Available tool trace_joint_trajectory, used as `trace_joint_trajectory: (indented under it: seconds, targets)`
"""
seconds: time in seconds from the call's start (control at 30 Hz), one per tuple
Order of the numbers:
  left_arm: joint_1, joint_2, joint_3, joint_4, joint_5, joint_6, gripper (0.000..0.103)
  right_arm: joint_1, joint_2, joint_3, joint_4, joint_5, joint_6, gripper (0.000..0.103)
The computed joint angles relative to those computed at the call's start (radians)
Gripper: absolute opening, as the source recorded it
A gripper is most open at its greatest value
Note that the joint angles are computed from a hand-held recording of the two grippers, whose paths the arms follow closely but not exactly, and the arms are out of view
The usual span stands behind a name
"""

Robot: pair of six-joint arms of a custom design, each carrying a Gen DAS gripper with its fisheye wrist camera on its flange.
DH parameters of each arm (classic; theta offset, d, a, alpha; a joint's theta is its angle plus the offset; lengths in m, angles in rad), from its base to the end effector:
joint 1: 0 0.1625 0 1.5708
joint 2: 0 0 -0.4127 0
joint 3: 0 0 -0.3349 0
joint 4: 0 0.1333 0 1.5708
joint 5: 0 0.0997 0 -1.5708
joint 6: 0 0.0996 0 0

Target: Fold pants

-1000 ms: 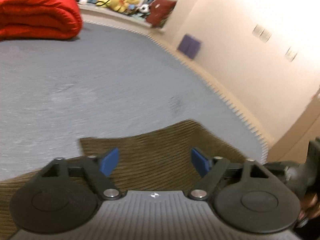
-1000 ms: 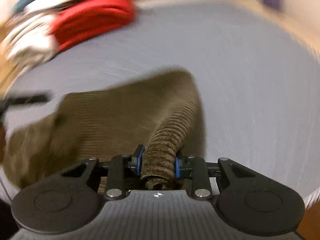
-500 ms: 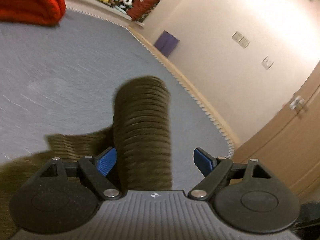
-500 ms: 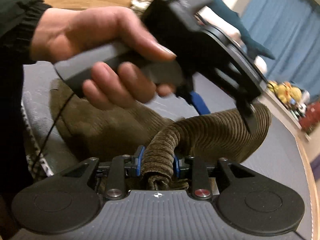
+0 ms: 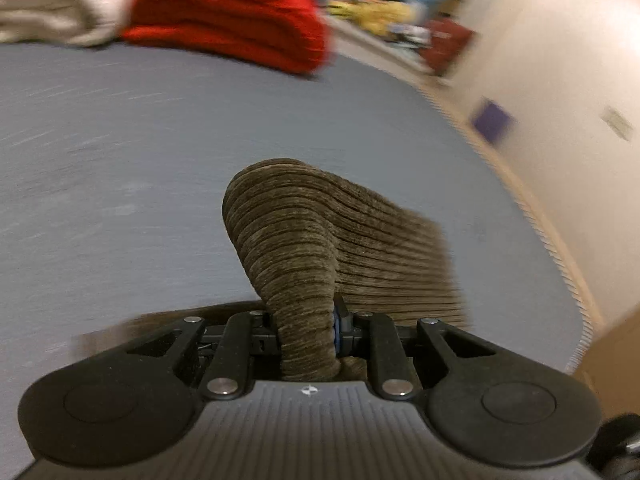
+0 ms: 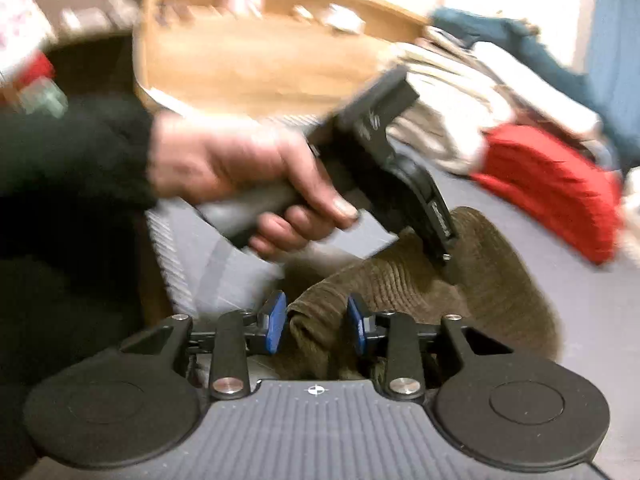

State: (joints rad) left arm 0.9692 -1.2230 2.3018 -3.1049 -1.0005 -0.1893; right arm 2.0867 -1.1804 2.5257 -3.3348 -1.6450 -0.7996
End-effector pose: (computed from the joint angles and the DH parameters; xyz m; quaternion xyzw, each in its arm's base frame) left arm -0.0865 -0.4565 0.2239 0.1292 0.9281 -0.3054 0.1695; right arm 0.2888 -0.2540 0.1675 0.5915 -0.7783 0.2005 0.0653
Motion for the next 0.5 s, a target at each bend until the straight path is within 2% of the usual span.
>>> trace_joint_trajectory:
  seconds: [0.07,0.13,0.17,0.2,0.23,0.27,0.3,0.4,0.43,0.5]
  targets:
    - [0.034,-0.056,0.001,0.075,0.066,-0.057,0.026,-0.045,-0.037,-0.005,0.051,0.121,0.016,0.044]
    - [0.078,-0.099,-0.009,0.146,0.103,-0.115,0.039,-0.076,-0.034,-0.011,0.031,0.157,0.047,0.058]
    - [0.11,-0.111,-0.017,0.158,0.081,-0.134,0.048,-0.091,-0.021,-0.017,0.006,0.148,0.077,0.061]
    - [0.143,-0.117,-0.029,0.155,0.045,-0.134,0.054,-0.102,-0.001,-0.027,-0.023,0.123,0.117,0.069]
    - [0.16,-0.128,-0.045,0.169,0.028,-0.127,0.066,-0.114,0.015,-0.04,-0.046,0.075,0.177,0.073]
    - [0.168,-0.126,-0.051,0.17,0.026,-0.114,0.079,-0.127,0.032,-0.057,-0.055,0.027,0.238,0.074]
    - [0.165,-0.12,-0.061,0.184,0.034,-0.114,0.084,-0.147,0.049,-0.077,-0.052,-0.021,0.312,0.075]
    - [0.197,-0.115,-0.085,0.235,0.005,-0.137,0.086,-0.222,0.079,-0.124,-0.005,-0.134,0.521,0.078]
    - [0.217,-0.109,-0.104,0.266,-0.031,-0.155,0.086,-0.254,0.089,-0.124,0.001,-0.139,0.57,0.078]
    - [0.269,-0.092,-0.134,0.303,-0.109,-0.151,0.086,-0.32,0.11,-0.149,0.049,-0.101,0.642,0.08]
